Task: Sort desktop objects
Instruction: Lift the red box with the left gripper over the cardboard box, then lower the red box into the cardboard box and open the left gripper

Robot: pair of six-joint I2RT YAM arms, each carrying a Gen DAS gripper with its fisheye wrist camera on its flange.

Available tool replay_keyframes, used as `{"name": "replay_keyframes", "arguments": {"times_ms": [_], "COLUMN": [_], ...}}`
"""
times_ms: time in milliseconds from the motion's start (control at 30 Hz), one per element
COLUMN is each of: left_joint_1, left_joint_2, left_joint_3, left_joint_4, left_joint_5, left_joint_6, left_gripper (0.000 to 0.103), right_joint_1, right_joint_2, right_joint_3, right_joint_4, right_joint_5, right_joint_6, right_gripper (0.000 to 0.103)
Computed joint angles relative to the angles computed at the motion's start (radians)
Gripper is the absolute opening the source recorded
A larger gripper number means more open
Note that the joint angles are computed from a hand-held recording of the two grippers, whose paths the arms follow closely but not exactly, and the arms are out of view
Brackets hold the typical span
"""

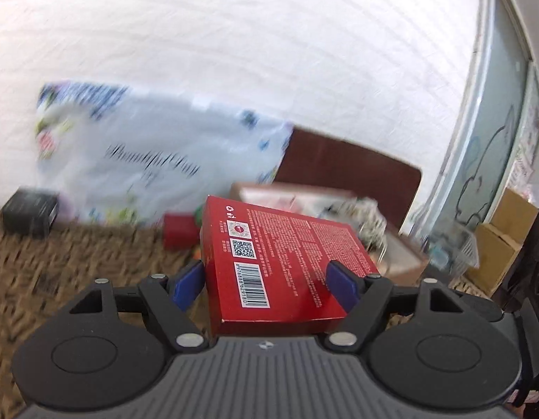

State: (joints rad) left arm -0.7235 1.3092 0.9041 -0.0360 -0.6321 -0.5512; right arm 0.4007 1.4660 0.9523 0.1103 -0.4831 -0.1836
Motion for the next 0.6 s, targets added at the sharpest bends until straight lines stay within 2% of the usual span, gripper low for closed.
{"name": "replay_keyframes", "arguments": {"times_ms": [200, 400, 600], "left_joint_1": [0.117, 0.211, 0.287], "left_joint_2": [0.205, 0.405, 0.599], "left_joint_3": [0.194, 0.408, 0.6], "left_joint_4": [0.125, 0.146, 0.131], "left_joint_5": [0.131, 0.257, 0.349], "left_joint_6": [0.124, 0.143, 0.12], "left_gripper": [0.079, 0.079, 0.079], "right_joint_1": [-0.081, -0.169, -0.208], "right_joint_2": [0.113, 0.307, 0.537], "right_joint_3": [0.169, 0.41, 0.727], "right_joint_4": [0.014, -0.011, -0.143], "right_joint_5": [-0.01, -0.062, -0.068], "right_joint_6": [0.019, 0.029, -0.019], "right_gripper": [0.071, 0.071, 0.071]}}
